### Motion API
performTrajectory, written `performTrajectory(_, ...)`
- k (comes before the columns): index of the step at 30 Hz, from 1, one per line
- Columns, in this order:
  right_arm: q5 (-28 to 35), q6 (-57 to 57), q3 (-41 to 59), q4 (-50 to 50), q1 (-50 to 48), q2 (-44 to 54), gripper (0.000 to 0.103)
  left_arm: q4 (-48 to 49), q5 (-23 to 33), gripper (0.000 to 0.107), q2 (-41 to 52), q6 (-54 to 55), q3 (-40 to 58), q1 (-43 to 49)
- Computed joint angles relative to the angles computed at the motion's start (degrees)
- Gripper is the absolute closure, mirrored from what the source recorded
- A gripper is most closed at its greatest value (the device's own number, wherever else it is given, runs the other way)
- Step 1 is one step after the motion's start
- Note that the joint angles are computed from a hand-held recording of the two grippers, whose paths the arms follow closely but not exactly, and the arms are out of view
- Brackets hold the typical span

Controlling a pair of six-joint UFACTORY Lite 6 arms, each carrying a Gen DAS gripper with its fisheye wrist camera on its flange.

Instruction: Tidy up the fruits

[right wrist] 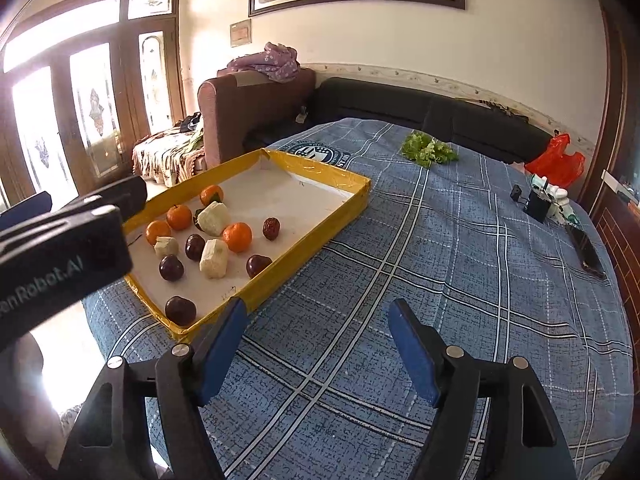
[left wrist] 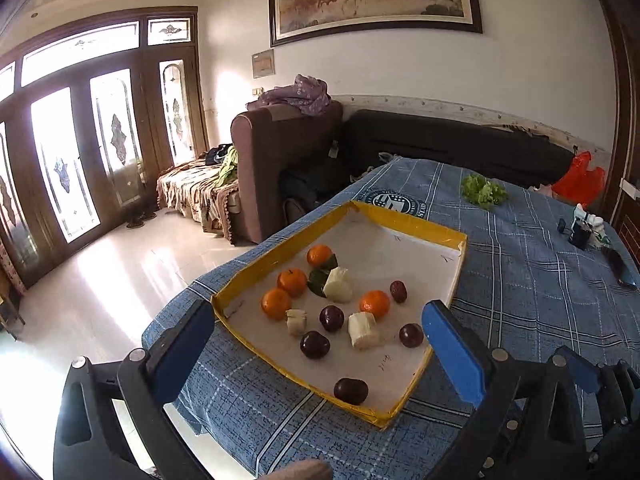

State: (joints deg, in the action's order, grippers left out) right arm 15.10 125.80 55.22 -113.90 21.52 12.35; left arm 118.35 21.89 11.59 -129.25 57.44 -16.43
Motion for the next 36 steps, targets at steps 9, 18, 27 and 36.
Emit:
performTrajectory(9,0.0,-2.2,1.3,2.1,1.0,1.7,0.024,-2.2,-5.4,0.004,2.7,2.1,2.2,1.6)
performTrajectory(18,-0.3,-3.6,2.3,3.7,1.1,3.2,0.023,-6.0,-8.0,0.004,5.2,4.8,4.2,3.0)
performTrajectory(27,-0.5,-4.3,3.0,4.4,1.4,4.2,0.023,-7.7,-9.2,0.004,6.2,6.0,5.1,3.4)
performTrajectory(36,-0.6,-5.2,3.3,5.8,1.5,4.8,0.023,-17.2,-10.8,0.004,9.1,14.7,7.9,4.4)
